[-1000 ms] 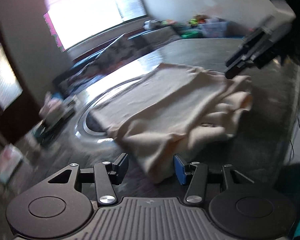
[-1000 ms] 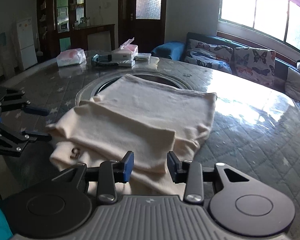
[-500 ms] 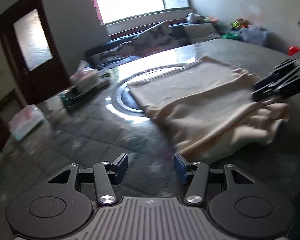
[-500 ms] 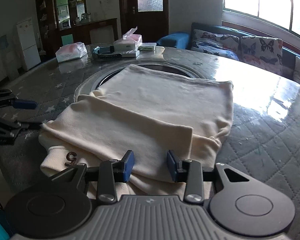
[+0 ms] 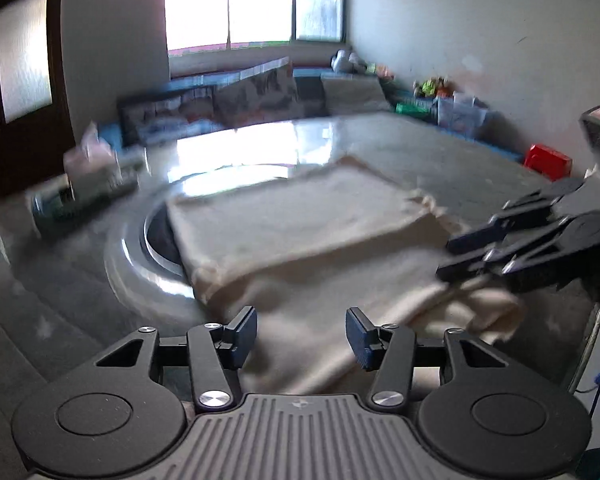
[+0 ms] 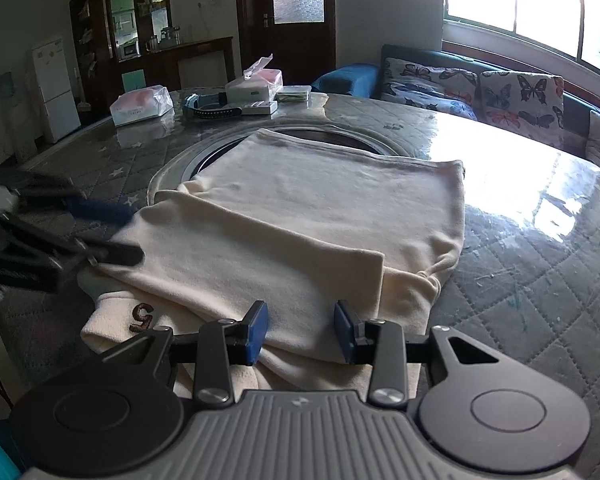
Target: Fold clothes
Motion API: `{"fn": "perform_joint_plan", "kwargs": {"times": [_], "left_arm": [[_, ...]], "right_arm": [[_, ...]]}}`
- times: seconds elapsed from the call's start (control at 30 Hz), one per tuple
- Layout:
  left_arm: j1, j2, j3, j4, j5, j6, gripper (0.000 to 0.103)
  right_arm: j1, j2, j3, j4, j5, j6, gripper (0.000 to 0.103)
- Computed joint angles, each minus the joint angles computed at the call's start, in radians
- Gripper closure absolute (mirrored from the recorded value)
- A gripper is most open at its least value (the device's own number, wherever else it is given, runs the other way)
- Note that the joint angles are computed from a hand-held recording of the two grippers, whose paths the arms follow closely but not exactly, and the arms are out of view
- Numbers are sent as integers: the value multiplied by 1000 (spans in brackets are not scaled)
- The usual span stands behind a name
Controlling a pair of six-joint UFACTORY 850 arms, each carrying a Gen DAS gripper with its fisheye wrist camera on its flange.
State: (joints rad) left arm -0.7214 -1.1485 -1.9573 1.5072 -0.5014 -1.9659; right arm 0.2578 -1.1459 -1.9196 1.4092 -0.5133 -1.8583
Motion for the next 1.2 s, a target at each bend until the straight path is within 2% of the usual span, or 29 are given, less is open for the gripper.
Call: {"fn": "perform_joint_plan", "kwargs": {"times": [0.07, 0.17, 0.27, 0.37, 0.43, 0.53, 0.57, 0.67, 0.83, 1.0, 1.2], "left_arm": [[2, 20, 46, 44, -1, -60, 49], [8, 45, 78, 35, 4, -88, 51], [7, 39, 56, 67, -23, -93, 54], [18, 22, 16, 126, 3, -150, 59], [28, -7, -33, 99, 18, -124, 64], [48, -33, -71, -1, 49, -63, 65], [52, -36, -70, -7, 53, -70, 68], [56, 2, -4, 78, 55, -191, 69], [26, 61, 87, 104, -9, -138, 68], [-15, 125, 191, 183, -36, -68, 57], [-60, 96, 169, 171, -57, 155, 56]], "right_arm": [[-1, -2, -2, -3, -4, 3, 66], [-2, -4, -7, -11, -7, 9, 66], [-3, -5, -6, -4, -8, 6, 65], [-2, -1, 1, 10, -6, -2, 65], [-1, -1, 1, 10, -5, 0, 65], [-3, -5, -6, 3, -11, 9, 65], [-4, -5, -5, 3, -13, 8, 65], [-6, -4, -3, 4, -17, 5, 65], [-9, 9, 15, -1, -19, -11, 65], [-12, 36, 51, -25, -8, -48, 64], [-19, 88, 121, -12, 14, -122, 64]]}}
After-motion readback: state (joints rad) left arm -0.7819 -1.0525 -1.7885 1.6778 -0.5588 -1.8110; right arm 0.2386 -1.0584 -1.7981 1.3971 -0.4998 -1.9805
